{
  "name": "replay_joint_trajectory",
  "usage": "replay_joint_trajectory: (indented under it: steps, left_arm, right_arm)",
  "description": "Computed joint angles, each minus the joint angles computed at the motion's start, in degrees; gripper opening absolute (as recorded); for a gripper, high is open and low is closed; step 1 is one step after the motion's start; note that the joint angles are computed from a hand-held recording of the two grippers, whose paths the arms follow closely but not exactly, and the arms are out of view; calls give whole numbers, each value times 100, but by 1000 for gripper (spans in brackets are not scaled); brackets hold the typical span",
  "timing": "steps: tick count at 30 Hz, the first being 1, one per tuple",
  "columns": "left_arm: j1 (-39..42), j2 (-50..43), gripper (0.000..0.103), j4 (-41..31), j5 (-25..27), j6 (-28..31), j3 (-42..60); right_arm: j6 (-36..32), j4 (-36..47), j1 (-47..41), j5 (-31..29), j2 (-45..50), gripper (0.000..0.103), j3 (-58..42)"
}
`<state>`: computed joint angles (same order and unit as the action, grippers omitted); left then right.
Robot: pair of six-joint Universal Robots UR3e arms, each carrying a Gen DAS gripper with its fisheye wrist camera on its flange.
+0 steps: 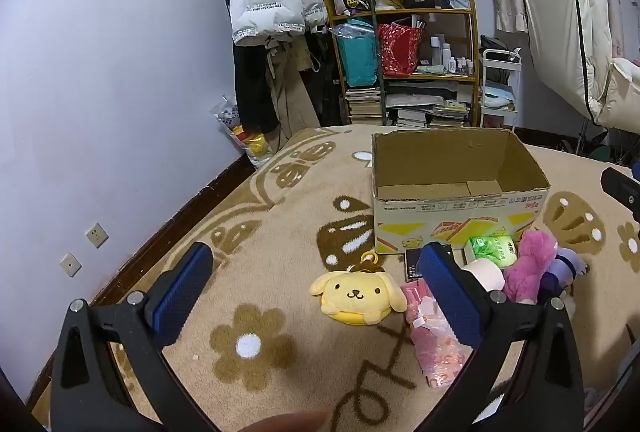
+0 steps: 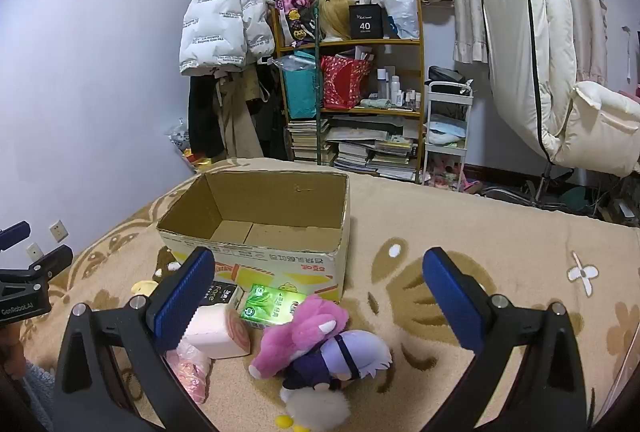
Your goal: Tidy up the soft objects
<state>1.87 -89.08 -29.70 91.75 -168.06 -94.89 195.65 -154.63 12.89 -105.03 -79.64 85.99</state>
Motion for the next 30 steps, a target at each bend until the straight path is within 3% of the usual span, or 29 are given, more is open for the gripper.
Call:
replay_joint_trajectory:
  steps: [15, 16, 30]
  left_arm:
    - [339, 272, 102, -145, -448, 111, -97]
    - [165, 166, 102, -53, -271, 65, -65]
    - [182, 137, 102, -96, -249, 63, -23]
  right_arm:
    - [-12, -25, 1, -2, 6, 103, 5]
    - [-12, -25, 1, -2, 6, 103, 5]
    - [-9, -44, 1, -7, 10, 103, 12]
